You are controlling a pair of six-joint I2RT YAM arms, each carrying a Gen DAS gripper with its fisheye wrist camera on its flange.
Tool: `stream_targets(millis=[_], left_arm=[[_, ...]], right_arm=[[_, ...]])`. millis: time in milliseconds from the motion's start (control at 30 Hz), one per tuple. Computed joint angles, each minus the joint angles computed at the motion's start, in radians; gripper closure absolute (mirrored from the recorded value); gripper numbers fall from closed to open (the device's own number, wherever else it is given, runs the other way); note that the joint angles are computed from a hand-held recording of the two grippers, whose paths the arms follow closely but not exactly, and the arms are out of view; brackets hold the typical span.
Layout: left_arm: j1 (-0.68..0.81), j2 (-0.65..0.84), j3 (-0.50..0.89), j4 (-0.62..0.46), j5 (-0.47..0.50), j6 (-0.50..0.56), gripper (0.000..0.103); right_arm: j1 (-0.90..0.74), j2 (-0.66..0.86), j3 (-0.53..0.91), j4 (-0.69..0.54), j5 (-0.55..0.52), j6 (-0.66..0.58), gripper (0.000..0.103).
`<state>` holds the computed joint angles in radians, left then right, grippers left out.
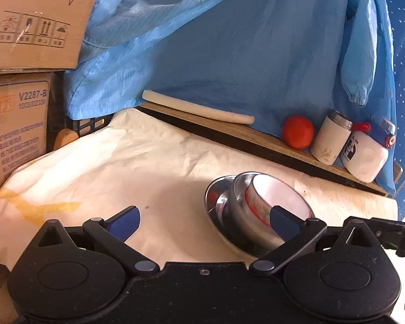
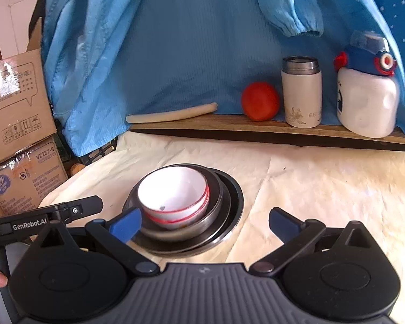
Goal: Organize plates and bowls
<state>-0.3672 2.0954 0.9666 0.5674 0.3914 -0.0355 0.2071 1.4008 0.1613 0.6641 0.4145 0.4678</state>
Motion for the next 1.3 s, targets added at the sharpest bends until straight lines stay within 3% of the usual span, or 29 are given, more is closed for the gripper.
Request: stream_targets(millis=[133, 467, 667, 1000, 1300], left_arm=[[0.014, -0.001, -0.066, 0.097, -0.006, 0.033, 0.001], [0.035, 0.024, -0.234, 0.399, -0.021, 0.110, 0.001], [0.041, 0.065, -0.282, 0.506, -0.013, 0.093, 0.001], [0.032, 0.145, -0.349, 0.717, -0.027, 0.110, 0.001], [0.035, 0.185, -0.377, 0.796, -0.010, 0.118, 0.001]], right_arm=[[0.116, 0.071, -0.055, 0.138, 0.132, 0.056, 0.000], [0.336, 0.430, -0.123, 0.546, 0.411, 0.173, 0.000], [0.454, 0.576, -0.120, 0.641, 0.565, 0.240, 0.000], [0.582, 0.677, -0.076, 0.582, 0.759, 0.375, 0.000], [0.661, 0.679, -0.019, 0.323, 0.840, 0.601, 0.000]])
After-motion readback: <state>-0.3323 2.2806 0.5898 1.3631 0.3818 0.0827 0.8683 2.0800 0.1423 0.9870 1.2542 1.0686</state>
